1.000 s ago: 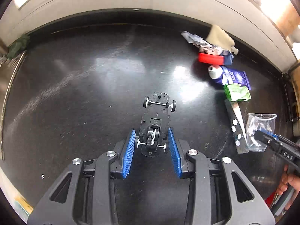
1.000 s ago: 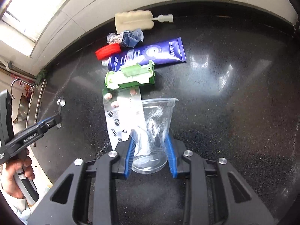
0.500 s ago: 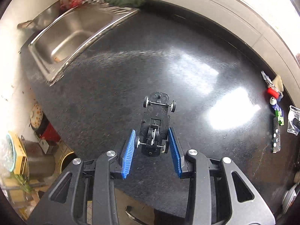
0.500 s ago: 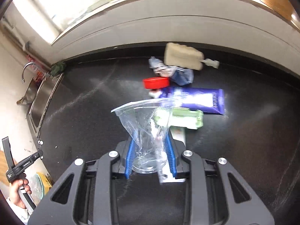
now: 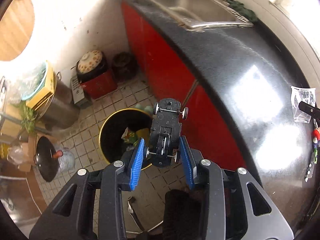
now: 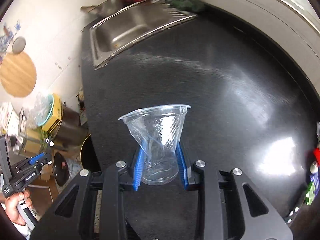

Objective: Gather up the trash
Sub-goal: 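Carry car chassis and cup over the bin and open both tools to drop them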

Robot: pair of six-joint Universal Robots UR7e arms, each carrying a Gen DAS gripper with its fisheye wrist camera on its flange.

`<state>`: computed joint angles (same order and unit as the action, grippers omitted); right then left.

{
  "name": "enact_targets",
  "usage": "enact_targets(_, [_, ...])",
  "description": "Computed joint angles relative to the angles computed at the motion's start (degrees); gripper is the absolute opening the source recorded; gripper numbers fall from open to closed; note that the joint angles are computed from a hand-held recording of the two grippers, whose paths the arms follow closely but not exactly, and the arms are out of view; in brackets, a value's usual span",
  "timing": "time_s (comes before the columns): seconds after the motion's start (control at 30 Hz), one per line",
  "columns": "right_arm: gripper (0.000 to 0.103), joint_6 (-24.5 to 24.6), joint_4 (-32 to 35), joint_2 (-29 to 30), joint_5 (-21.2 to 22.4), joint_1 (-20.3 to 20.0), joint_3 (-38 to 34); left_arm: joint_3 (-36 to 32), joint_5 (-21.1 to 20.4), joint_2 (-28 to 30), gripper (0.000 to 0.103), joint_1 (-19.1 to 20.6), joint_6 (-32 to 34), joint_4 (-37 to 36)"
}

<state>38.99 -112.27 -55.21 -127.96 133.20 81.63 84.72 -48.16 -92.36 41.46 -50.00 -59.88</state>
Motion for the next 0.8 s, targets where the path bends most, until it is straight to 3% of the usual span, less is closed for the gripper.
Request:
enact_targets(0.17, [0.031, -8.93, 1.32, 13.54, 5.31, 1.52, -12.66, -0.46, 0.87, -5.42, 0.035, 1.42, -9.18, 9.29])
enact_targets(0.33, [0.031, -14.83, 4.73, 25.06, 10.69, 2.36, -24.02, 0.51, 0.42, -8.34, 0.035, 4.53, -13.06, 11.53])
enact_targets(0.5, [0.031, -18.32, 7.48, 33.05, 14.09, 2.3, -30.48, 4.47, -0.4, -10.08, 0.035, 9.7, -11.06, 6.59])
enact_targets(0.8, [0.031, -23.2, 12.03, 44.19, 15.52, 0.43, -39.74, 12.71, -1.78, -10.38, 0.035, 21.24, -1.69, -7.52])
